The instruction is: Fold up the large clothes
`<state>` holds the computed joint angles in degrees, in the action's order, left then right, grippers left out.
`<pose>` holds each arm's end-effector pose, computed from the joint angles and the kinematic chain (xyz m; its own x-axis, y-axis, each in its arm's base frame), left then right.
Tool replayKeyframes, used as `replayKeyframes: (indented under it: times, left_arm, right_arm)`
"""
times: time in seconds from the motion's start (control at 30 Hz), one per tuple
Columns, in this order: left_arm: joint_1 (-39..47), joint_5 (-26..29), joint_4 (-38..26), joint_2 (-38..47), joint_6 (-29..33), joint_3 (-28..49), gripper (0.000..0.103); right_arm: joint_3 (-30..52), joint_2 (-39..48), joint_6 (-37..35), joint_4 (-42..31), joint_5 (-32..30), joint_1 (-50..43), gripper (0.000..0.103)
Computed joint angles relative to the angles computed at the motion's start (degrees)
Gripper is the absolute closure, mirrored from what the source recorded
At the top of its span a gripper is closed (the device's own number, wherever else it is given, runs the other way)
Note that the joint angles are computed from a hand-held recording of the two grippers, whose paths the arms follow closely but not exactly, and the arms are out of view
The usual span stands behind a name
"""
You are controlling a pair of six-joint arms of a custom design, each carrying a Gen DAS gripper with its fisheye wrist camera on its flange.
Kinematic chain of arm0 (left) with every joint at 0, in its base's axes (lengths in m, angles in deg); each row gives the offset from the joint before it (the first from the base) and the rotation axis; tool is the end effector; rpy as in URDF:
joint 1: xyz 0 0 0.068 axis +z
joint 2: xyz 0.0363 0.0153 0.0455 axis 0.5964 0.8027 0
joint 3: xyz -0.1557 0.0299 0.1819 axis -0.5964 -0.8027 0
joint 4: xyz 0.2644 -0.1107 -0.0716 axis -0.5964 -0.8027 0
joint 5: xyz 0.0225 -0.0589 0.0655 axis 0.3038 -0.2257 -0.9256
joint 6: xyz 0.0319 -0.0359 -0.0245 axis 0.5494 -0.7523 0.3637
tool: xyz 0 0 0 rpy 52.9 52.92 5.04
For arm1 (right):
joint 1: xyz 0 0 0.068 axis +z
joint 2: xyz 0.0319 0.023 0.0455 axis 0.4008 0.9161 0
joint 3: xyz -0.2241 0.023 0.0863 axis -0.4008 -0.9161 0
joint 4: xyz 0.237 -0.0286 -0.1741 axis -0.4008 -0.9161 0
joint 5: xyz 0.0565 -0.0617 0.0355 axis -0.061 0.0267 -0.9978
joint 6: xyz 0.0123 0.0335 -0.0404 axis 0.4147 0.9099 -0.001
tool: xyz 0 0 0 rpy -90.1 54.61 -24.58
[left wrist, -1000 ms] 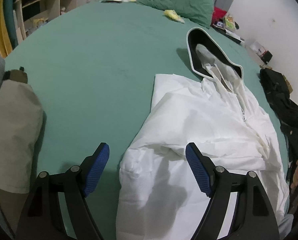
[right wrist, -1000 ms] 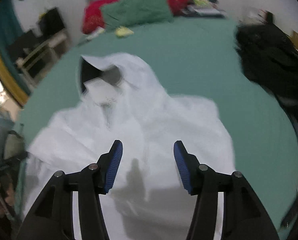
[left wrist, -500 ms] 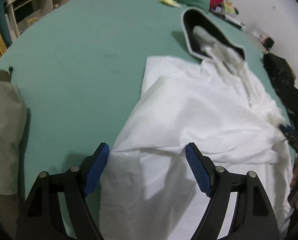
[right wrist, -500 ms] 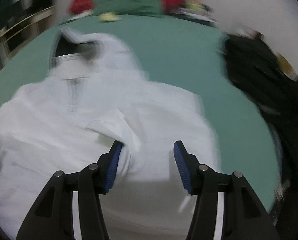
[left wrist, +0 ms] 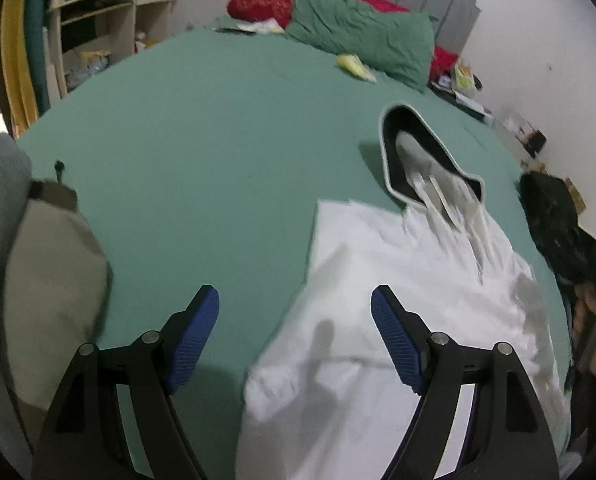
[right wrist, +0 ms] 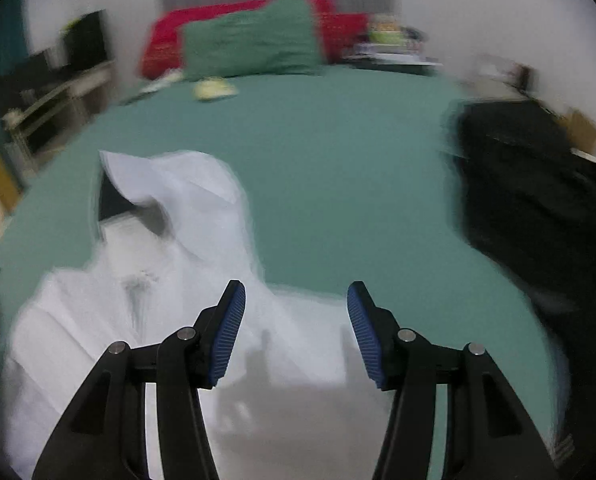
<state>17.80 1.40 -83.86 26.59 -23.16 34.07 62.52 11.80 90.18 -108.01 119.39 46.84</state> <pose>0.3016 -0.1139 0.2178 -0.7547 0.2832 -0.5918 0.4934 0.8395 -0.2276 0.1521 0.0457 0.2169 -0.5973 0.4739 -0.6470 0.5517 0.8283 0.0975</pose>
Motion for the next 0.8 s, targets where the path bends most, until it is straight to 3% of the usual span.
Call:
replayKeyframes:
  times: [0.07, 0.13, 0.17, 0.2, 0.27, 0.37, 0.5, 0.57, 0.63, 0.67, 0.8]
  left_arm:
    - [-0.16, -1.77, 0.52, 2.95, -0.41, 2.21, 0.022]
    - [-0.29, -4.39, 0.94, 6.14, -1.16, 4.43, 0.021]
    - [-0.17, -5.3, 0.92, 7.66, -1.53, 5.48, 0.021]
    - [-0.18, -5.71, 0.81, 8.82, -1.93, 6.42, 0.022]
    - [0.59, -5.97, 0.18, 11.01, -2.23, 8.23, 0.022]
    - [0.93, -6.03, -0.43, 13.48, -2.71, 9.86, 0.022]
    - [0.34, -6.5, -0.37, 14.05, -2.12, 9.39, 0.022]
    - [0.6, -5.14, -1.21, 14.24, -2.24, 9.41, 0.022]
    - [0.54, -4.39, -1.77, 13.62, -2.14, 8.94, 0.022]
    - [0.3, -4.52, -1.71, 13.2, -1.97, 8.58, 0.022]
    - [-0.68, -4.34, -1.97, 11.59, -2.15, 7.63, 0.022]
  right_arm:
    - [2.56, 11.63, -13.09, 15.11, -11.56, -13.01, 0.049]
    - [7.34, 23.57, -17.47, 24.07, -21.57, -20.18, 0.049]
    - [9.63, 28.38, -18.99, 27.84, -26.87, -22.97, 0.042]
    - [11.74, 32.22, -20.03, 30.34, -31.22, -24.47, 0.023]
    - [19.49, 42.64, -23.6, 32.41, -39.73, -26.2, 0.001]
    - [32.4, 55.81, -26.21, 28.62, -39.86, -23.48, 0.001]
    - [39.63, 60.46, -32.53, 30.21, -38.71, -16.13, 0.001]
    - [42.75, 63.22, -37.6, 26.05, -31.13, -10.91, 0.002]
    - [45.67, 67.19, -41.71, 19.81, -21.41, -6.98, 0.055]
    - [45.76, 68.15, -41.55, 16.31, -17.34, -6.27, 0.095]
    - [33.47, 55.28, -42.68, 15.44, -8.71, -6.61, 0.1]
